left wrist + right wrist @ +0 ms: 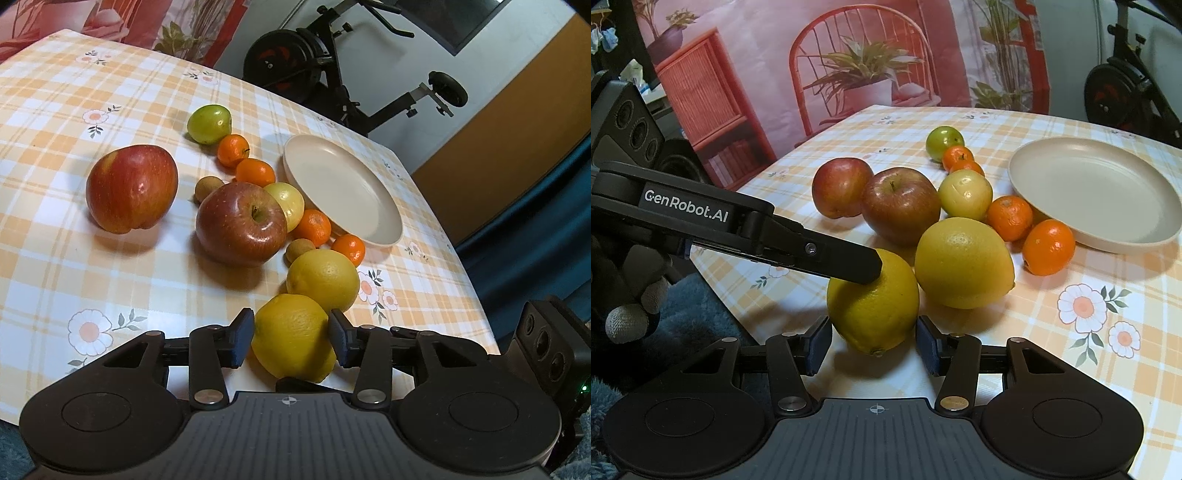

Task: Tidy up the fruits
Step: 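Lift the held lemon with the left tool and carry it over the plate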

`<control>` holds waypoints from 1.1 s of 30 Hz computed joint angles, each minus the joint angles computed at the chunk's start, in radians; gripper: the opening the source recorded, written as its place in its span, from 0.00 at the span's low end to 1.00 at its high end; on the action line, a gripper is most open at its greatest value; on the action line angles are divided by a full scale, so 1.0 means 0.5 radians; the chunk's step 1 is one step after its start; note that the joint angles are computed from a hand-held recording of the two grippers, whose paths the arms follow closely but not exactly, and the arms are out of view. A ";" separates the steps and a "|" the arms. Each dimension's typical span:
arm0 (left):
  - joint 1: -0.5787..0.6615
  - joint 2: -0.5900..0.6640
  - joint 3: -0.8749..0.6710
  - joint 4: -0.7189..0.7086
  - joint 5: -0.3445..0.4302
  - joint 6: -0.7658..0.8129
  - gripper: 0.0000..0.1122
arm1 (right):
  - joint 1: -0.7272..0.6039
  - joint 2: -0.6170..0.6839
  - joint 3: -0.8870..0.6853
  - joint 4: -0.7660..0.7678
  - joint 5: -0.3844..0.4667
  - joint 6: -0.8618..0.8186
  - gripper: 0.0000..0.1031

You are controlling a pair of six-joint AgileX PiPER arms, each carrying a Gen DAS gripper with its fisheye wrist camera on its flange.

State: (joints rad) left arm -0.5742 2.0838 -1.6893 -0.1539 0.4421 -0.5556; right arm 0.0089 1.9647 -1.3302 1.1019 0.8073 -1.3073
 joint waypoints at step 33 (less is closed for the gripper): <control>-0.062 -0.073 -0.113 0.331 -0.058 -0.154 0.43 | -0.090 -0.144 0.094 0.408 -0.009 -0.363 0.45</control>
